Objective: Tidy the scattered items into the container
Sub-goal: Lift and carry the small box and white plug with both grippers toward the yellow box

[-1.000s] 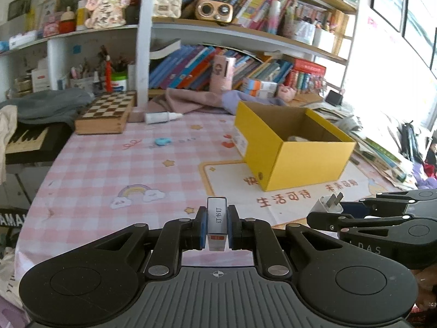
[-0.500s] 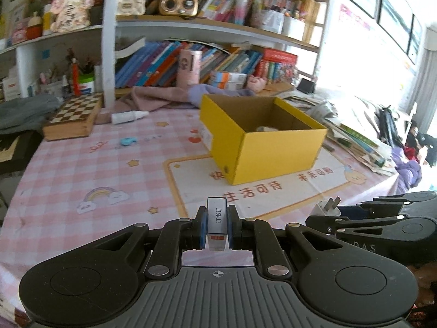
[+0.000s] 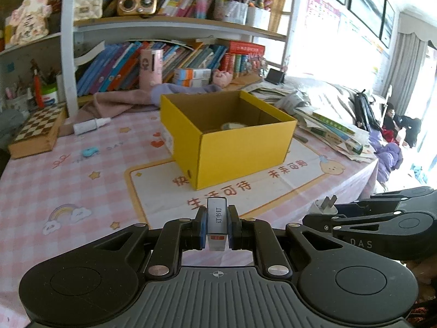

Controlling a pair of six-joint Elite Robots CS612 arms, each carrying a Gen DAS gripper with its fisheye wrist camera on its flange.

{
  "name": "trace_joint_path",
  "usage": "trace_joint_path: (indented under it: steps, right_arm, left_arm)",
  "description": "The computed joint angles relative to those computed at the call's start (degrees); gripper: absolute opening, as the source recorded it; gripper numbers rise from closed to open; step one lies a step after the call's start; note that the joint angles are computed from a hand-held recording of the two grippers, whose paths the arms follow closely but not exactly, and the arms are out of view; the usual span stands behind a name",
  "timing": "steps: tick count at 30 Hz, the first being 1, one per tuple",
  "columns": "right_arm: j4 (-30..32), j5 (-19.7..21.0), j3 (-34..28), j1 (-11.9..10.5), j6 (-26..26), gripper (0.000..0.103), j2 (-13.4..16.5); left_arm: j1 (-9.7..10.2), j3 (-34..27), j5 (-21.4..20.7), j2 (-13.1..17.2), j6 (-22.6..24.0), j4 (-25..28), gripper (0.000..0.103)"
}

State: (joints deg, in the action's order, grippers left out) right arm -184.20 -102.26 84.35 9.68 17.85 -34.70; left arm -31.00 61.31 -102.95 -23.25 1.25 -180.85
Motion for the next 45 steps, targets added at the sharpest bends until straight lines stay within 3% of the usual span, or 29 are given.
trace_joint_path:
  steps: [35,45]
  right_arm:
    - [4.13,0.31,-2.57,-3.78,1.94,0.027,1.2]
    - [4.55,0.85,-4.3,-5.41,1.74,0.027,2.07]
  left_arm:
    - [-1.44,-15.12,-4.58,7.02,4.32,10.82,0.013]
    - [-1.98,-23.9,-4.77,10.93,4.58,14.66,0.013]
